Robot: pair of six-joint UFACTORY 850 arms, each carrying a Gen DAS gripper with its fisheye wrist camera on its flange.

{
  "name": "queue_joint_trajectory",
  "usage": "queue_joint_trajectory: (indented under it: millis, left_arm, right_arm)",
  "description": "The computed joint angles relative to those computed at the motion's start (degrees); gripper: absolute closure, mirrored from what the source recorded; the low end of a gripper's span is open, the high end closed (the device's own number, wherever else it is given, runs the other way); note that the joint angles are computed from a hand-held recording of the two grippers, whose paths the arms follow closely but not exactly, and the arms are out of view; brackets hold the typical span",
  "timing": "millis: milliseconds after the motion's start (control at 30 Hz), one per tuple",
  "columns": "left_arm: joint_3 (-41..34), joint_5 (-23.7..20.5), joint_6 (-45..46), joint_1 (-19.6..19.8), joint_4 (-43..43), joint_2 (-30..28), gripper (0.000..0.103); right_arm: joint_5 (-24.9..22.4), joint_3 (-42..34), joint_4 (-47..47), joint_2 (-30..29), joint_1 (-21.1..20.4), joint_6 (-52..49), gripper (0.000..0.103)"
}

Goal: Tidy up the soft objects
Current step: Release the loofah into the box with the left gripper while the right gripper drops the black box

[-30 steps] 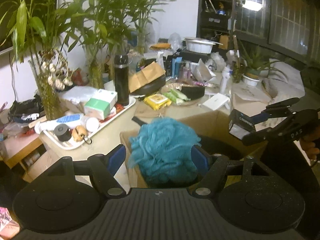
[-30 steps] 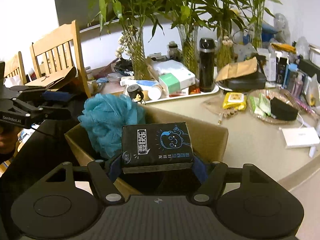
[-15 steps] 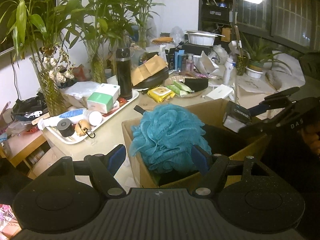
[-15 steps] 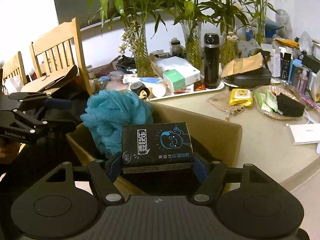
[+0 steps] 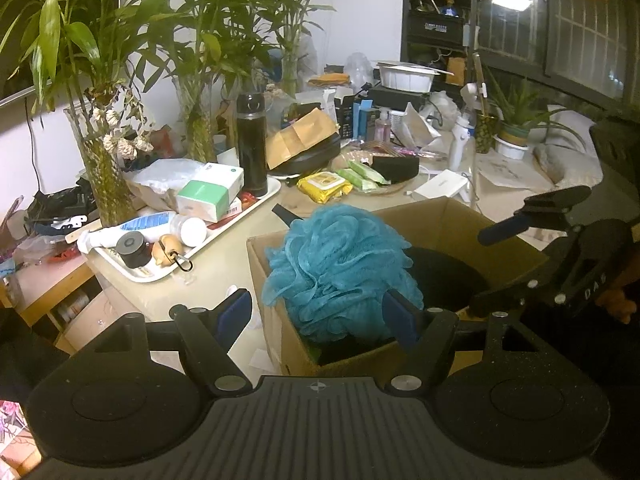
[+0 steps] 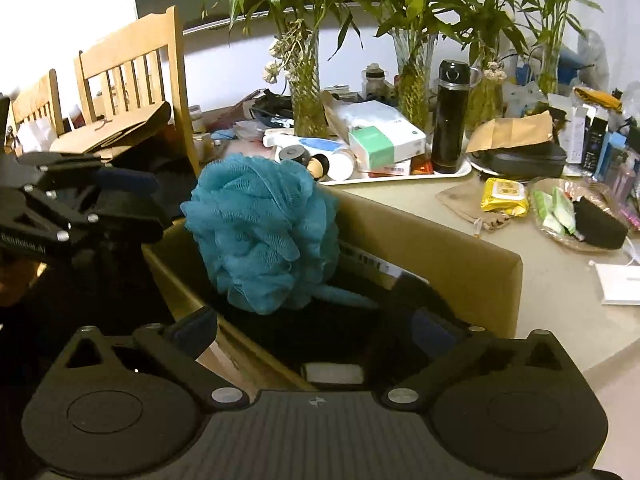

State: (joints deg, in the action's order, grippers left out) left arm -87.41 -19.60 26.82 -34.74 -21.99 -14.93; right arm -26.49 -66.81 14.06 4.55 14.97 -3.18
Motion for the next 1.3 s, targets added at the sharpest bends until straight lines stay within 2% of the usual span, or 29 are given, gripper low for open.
queue_joint_trajectory:
  millis: [267, 467, 500, 533, 567, 667, 767, 867, 1133, 1300]
  left_arm:
    - [-0.90, 0.35, 2.31, -0.02, -3.12, -0.59, 0.031]
    - [-6.18, -1.37, 15.09, -0.07, -16.26, -3.88, 0.033]
    - [-7.77, -2.11, 16.18, -0.20, -17.05, -4.96, 0.035]
    - [-9.07, -3.13, 18.12, -0.20, -18.46, -5.96, 0.046]
    - [-11.11, -4.79, 18.12, -0.30, -17.75, -7.47, 0.056]
    - [-17.49, -9.65, 8.16, -1.40, -5.79, -12.26, 0.067]
    - [-21.03, -11.51, -1.43, -2.51, 5.71, -15.56, 0.067]
    - [-23.55, -13.60, -7.97, -2.84, 12.34, -17.90, 0.067]
    - [-27.87, -18.38, -14.02, -3.17, 18.22, -21.37, 0.066]
    - [-30.67, -19.39, -17.13, -2.85, 17.47, -22.69, 0.060]
  right_arm:
    - [1.26, 1.68, -5.39, 2.37, 0.08, 4.73, 0.000]
    - [3.01, 2.07, -4.92, 3.48, -0.55, 5.56, 0.000]
    - [3.46, 2.14, -5.47, 3.64, -0.56, 6.15, 0.000]
    - [3.75, 2.16, -6.06, 3.74, -0.59, 6.73, 0.000]
    - [3.98, 2.16, -6.86, 3.84, -0.61, 7.53, 0.000]
    - [4.45, 2.55, -7.47, 4.41, -1.06, 8.39, 0.000]
    - [4.70, 3.24, -6.95, 5.12, -1.67, 8.33, 0.000]
    - [4.68, 4.07, -4.41, 5.77, -2.82, 6.27, 0.000]
    - [2.95, 3.80, -1.23, 4.81, -5.59, 4.38, 0.000]
    - [2.10, 2.98, -0.03, 4.29, -6.55, 3.44, 0.000]
